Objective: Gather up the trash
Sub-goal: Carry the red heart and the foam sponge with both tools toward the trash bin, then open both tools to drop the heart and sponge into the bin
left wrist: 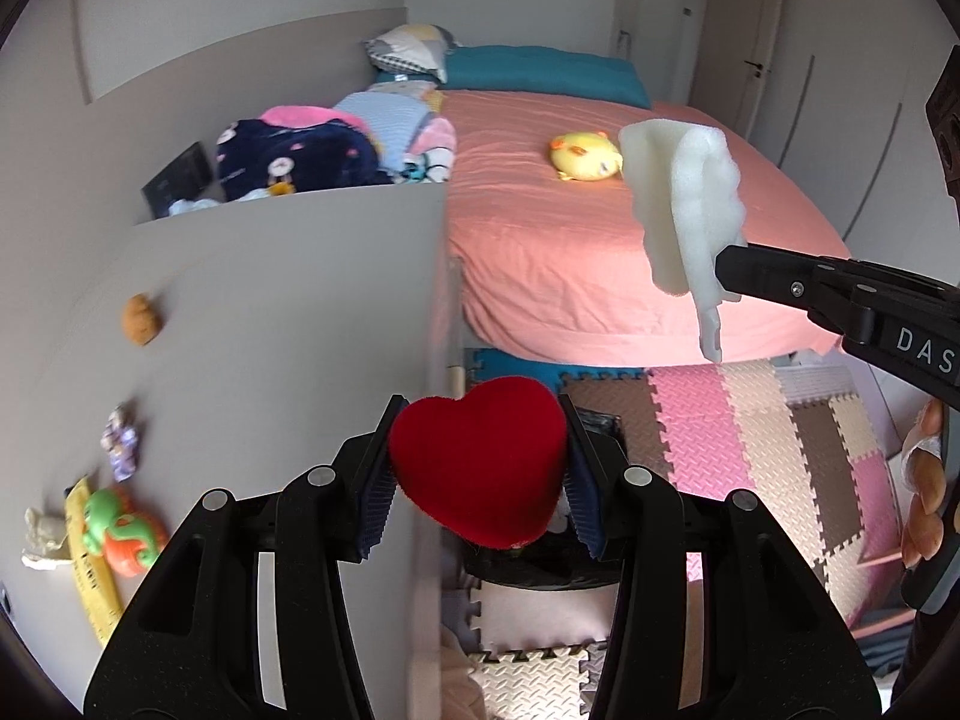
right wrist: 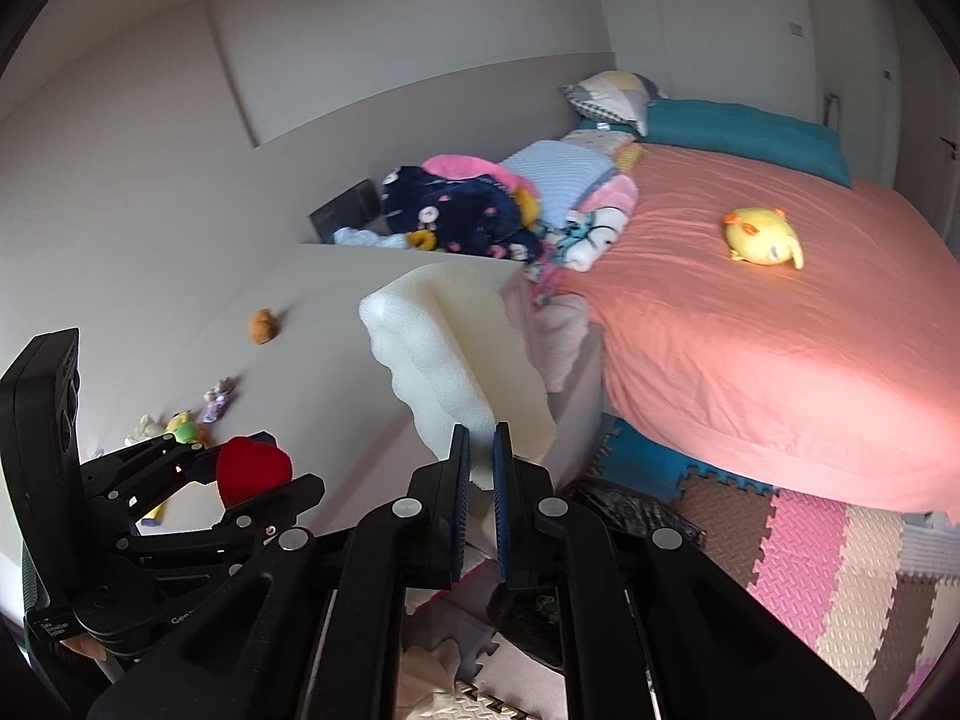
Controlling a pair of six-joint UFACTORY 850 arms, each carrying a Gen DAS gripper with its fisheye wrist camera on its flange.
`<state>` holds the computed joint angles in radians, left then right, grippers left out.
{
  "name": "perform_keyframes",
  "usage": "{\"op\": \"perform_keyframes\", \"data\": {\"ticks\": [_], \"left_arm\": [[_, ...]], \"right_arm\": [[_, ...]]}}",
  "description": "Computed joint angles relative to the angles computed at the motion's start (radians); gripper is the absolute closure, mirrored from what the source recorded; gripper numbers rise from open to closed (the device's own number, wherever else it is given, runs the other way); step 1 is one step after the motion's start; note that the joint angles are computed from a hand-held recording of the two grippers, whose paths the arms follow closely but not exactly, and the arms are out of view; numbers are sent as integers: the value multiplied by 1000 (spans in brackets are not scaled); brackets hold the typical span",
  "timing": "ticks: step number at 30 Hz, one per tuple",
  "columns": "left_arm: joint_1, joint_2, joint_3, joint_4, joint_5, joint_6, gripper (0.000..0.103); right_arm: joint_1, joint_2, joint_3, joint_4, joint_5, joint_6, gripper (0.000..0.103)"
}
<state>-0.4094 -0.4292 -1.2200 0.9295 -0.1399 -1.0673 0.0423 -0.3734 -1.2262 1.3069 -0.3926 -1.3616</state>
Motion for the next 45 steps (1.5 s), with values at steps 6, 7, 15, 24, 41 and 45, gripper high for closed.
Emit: {"op": "perform_keyframes", "data": {"ticks": [6,7,15,24,41,45], "left_arm": [[-30,-44,-58,-246,2,271,55],[-34,-51,-66,-279,1,309,55],[-58,-110,-136,-617,-16,665,55],[-67,-167,-205,-828,-51,896,55],[-51,-188,-225,-693,-81,723,6],[-53,-177,-211,-624,-74,659,6]], "right_arm": [[-44,-3,3,-2,11,17,95],[-49,-3,3,-3,13,20,95],[-82,-24,-8,-42,31,75,95],[-95,-55,-28,-89,42,138,95],[-76,-72,-40,-237,163,306,29],[-71,-67,-35,-239,164,304,29]]}}
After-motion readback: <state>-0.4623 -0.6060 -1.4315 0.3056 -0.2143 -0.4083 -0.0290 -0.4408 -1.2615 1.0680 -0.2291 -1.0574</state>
